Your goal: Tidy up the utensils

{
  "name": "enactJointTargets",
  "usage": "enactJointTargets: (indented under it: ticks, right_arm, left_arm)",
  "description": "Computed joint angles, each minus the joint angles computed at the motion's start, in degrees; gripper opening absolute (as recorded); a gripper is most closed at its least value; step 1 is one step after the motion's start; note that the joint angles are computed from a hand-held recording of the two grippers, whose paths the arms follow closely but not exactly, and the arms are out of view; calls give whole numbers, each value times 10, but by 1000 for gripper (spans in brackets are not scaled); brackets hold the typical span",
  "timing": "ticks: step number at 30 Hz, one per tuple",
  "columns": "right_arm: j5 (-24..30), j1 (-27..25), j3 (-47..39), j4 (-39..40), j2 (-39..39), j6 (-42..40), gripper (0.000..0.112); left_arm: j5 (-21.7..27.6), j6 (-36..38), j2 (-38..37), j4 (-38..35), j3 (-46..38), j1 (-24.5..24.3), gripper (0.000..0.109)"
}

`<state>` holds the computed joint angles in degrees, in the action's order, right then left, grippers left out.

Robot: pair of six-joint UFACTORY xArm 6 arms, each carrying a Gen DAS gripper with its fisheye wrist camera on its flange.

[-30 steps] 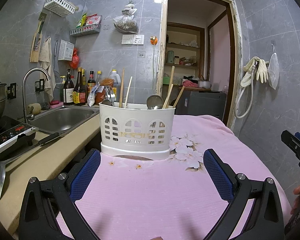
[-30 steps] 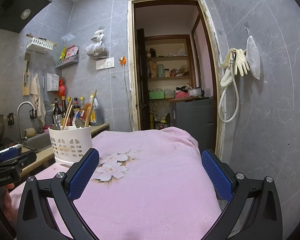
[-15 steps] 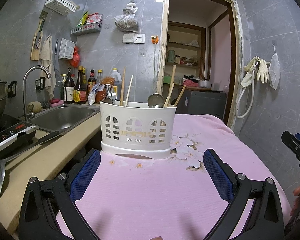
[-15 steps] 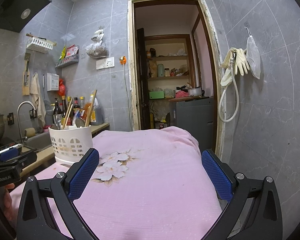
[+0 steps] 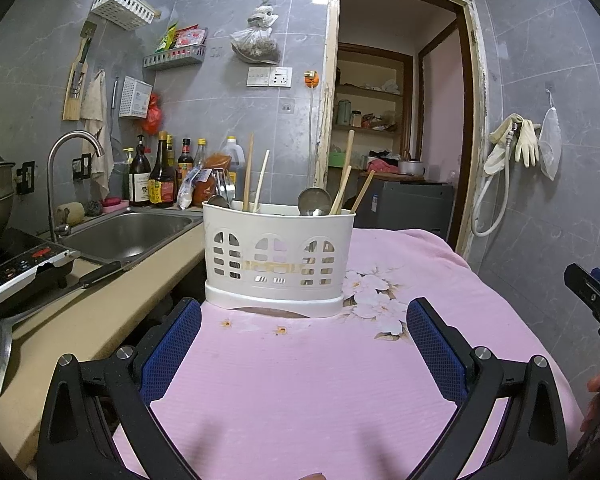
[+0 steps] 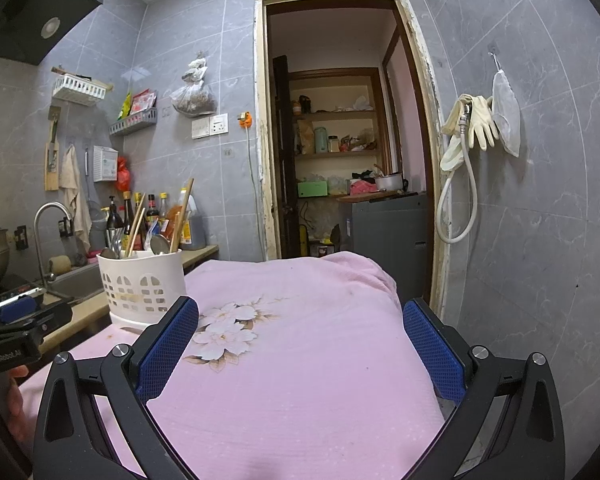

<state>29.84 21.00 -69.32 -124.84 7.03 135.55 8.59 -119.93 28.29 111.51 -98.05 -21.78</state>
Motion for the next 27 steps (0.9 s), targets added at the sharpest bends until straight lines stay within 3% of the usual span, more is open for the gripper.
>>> enactJointTargets:
  ticks: [27]
  right_arm:
    - [2,4,0,5,4,1,103]
  left_arm:
    - [1,3,-3,-6,6,-1,101]
